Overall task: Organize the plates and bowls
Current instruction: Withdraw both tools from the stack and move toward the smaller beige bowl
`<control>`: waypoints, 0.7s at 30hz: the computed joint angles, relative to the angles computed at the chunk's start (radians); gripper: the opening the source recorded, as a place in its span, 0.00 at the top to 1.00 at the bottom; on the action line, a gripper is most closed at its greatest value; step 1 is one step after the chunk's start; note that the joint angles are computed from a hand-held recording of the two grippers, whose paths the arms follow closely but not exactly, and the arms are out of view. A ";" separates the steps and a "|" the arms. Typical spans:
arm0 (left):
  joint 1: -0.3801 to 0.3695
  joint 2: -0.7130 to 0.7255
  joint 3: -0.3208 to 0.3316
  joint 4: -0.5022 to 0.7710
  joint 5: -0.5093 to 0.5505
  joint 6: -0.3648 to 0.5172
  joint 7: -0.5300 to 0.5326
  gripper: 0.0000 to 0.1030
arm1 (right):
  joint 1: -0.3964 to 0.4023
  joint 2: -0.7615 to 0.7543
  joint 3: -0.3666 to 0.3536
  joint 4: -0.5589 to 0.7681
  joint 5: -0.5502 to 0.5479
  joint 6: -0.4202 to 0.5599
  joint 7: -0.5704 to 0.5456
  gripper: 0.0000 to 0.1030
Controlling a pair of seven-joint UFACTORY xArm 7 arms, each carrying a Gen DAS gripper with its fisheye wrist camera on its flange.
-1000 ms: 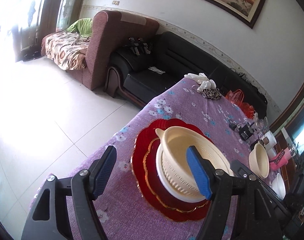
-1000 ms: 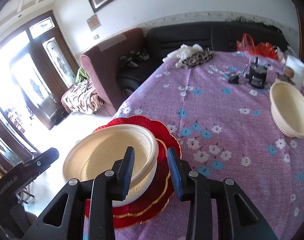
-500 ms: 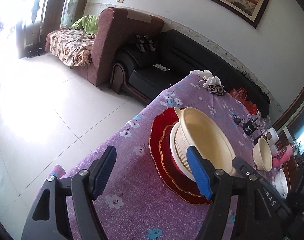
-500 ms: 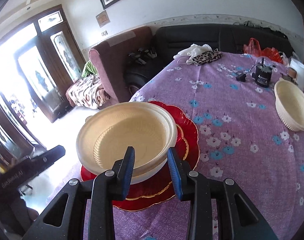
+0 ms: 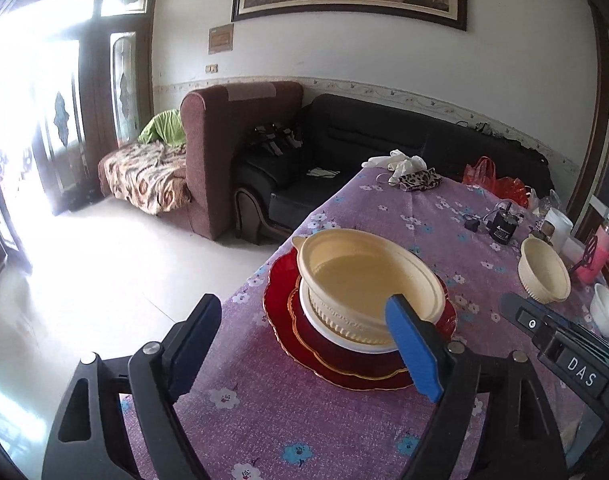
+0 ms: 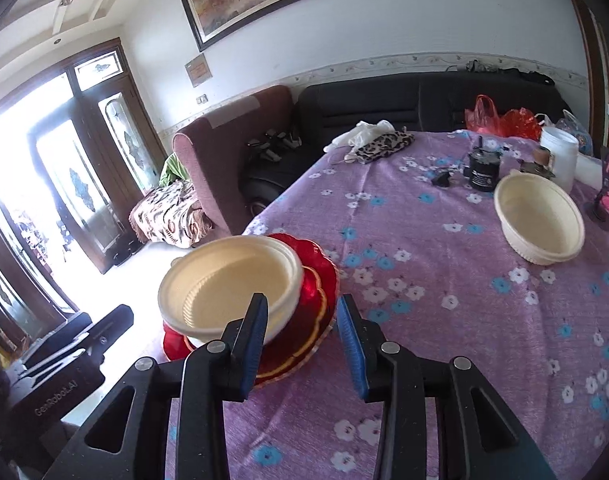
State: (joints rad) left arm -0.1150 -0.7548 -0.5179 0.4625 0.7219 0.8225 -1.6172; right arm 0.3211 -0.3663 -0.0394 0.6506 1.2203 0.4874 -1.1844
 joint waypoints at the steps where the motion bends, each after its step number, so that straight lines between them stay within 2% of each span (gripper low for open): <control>1: 0.005 0.013 -0.023 0.020 0.005 0.022 -0.003 0.08 | -0.008 -0.004 -0.011 -0.007 -0.002 0.007 -0.004 0.58; 5: 0.005 0.082 -0.076 0.095 0.041 0.083 -0.012 0.05 | -0.041 -0.026 -0.046 -0.029 -0.005 0.031 -0.022 0.49; 8: -0.021 0.136 -0.074 0.134 0.060 0.106 -0.009 0.05 | -0.071 -0.037 -0.075 -0.037 -0.003 0.049 -0.043 0.39; 17: -0.093 0.351 -0.093 0.289 0.174 0.209 -0.022 0.05 | -0.191 0.000 -0.149 -0.014 -0.021 0.102 -0.080 0.36; 21: -0.138 0.439 -0.066 0.337 0.203 0.199 -0.012 0.05 | -0.250 0.031 -0.168 0.009 -0.022 0.130 -0.092 0.35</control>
